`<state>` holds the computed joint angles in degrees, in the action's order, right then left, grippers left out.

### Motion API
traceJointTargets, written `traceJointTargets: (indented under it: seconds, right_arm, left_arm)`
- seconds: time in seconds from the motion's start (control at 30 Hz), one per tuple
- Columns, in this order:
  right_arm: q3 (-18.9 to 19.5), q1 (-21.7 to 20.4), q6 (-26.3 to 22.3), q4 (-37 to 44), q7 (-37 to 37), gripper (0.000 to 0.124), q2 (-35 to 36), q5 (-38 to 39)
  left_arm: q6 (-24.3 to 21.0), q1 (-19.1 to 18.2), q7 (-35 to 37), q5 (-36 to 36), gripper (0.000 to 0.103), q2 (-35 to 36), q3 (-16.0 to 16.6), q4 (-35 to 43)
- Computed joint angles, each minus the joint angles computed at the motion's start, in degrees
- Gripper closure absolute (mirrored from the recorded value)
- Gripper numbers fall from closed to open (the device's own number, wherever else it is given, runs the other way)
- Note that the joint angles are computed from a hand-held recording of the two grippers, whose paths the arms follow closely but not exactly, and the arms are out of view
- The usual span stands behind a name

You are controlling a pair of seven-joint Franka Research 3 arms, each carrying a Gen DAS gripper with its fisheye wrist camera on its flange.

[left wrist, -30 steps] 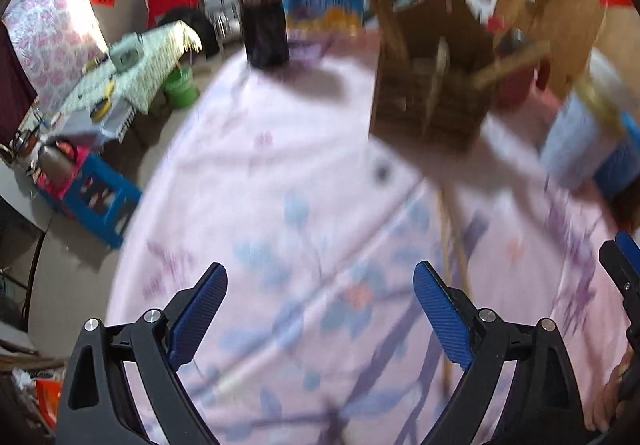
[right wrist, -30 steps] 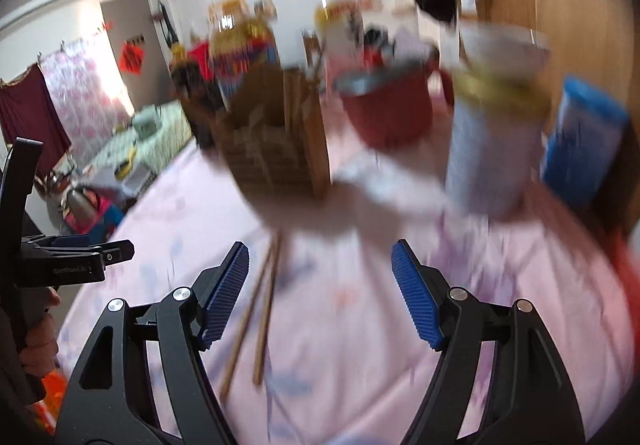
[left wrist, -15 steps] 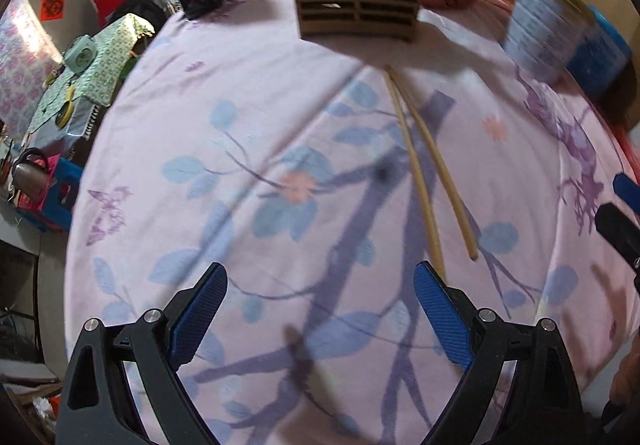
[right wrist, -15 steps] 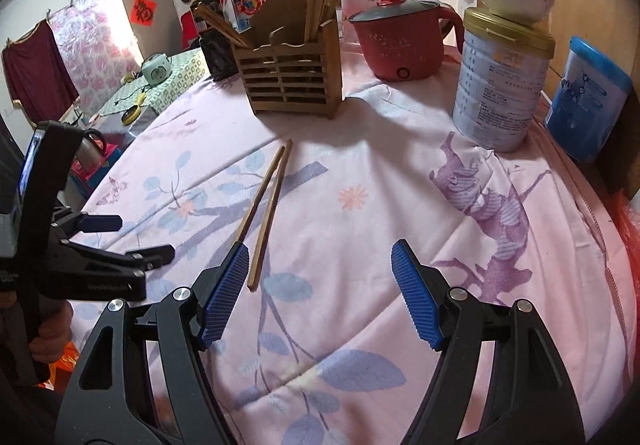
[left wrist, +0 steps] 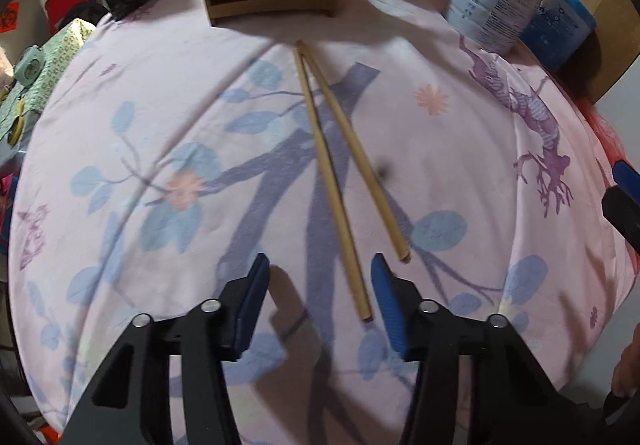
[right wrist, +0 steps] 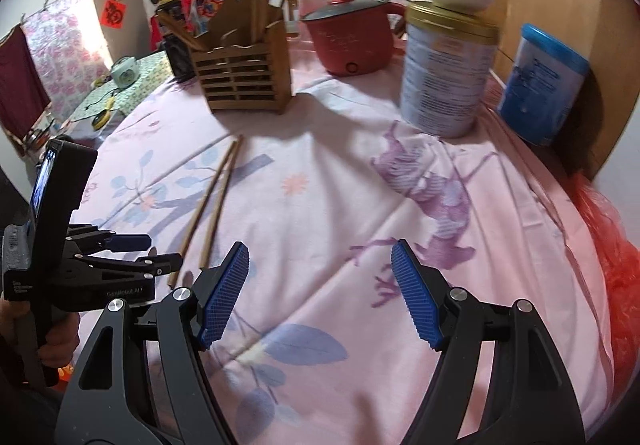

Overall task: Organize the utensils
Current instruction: 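Close the left tool on a bamboo chopstick while the right tool grasps another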

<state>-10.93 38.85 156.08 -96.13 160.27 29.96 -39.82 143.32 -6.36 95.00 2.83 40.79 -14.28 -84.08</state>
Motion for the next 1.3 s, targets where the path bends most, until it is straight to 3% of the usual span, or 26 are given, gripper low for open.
traceJointTargets:
  seconds: [0.03,0.13,0.2,0.27,0.43,0.6,0.77,0.8,0.9,0.93,1.17,1.23,1.3]
  right_arm:
    - [-0.11,0.08,-0.14,-0.12,0.19,0.051,-0.07,-0.03]
    - [-0.03,-0.01,-0.66,-0.28,0.23,0.051,-0.2,0.03]
    - [-0.02,-0.03,-0.85,-0.12,0.31,0.051,-0.12,-0.12]
    - [0.05,-0.16,-0.77,0.2,0.31,0.051,0.1,-0.15]
    - [1.27,-1.5,0.8,1.97,-2.55,0.051,1.76,2.52]
    - [6.63,-5.63,2.97,7.74,-14.82,0.051,6.87,12.62]
    - [12.24,-8.24,1.0,18.11,-27.95,0.052,14.4,20.83]
    - [12.78,-8.27,0.13,20.5,-29.95,0.052,15.96,21.96]
    - [12.84,-7.53,-2.05,26.73,-33.77,0.056,20.03,24.71]
    - [12.96,-7.39,-2.93,28.96,-34.87,0.057,21.49,25.86]
    - [10.96,-5.78,-6.91,37.24,-37.64,0.073,27.22,32.76]
    - [9.08,-4.78,-7.78,37.32,-36.73,0.081,27.5,34.08]
    - [7.4,-3.93,-8.21,37.07,-35.9,0.099,27.65,34.32]
  left_arm:
    - [0.47,-0.32,-0.17,0.33,0.056,0.36,0.2,0.38]
    - [1.35,-1.32,-0.61,1.78,0.069,1.76,1.03,2.21]
    - [1.86,-2.62,-2.19,3.6,0.094,2.85,2.53,3.85]
    - [1.04,-2.8,-3.86,4.19,0.097,3.94,3.12,5.89]
    - [-0.18,-3.11,-10.13,7.03,0.097,4.69,6.1,7.97]
    - [-0.15,-1.29,-14.01,9.03,0.097,2.97,7.26,5.64]
    - [0.73,0.66,-16.16,9.53,0.095,-0.14,7.02,1.3]
    - [1.4,1.35,-16.0,9.4,0.09,-1.19,6.72,-0.32]
    - [2.85,2.16,-16.51,9.71,0.073,-3.16,6.81,-3.03]
    - [3.37,2.52,-16.64,9.68,0.072,-3.88,6.75,-4.05]
    - [4.47,4.97,-14.12,7.96,0.072,-6.17,5.31,-7.96]
    - [4.51,5.57,-13.14,7.2,0.072,-6.18,4.87,-8.34]
    - [4.63,5.87,-12.49,6.59,0.072,-6.35,4.61,-8.92]
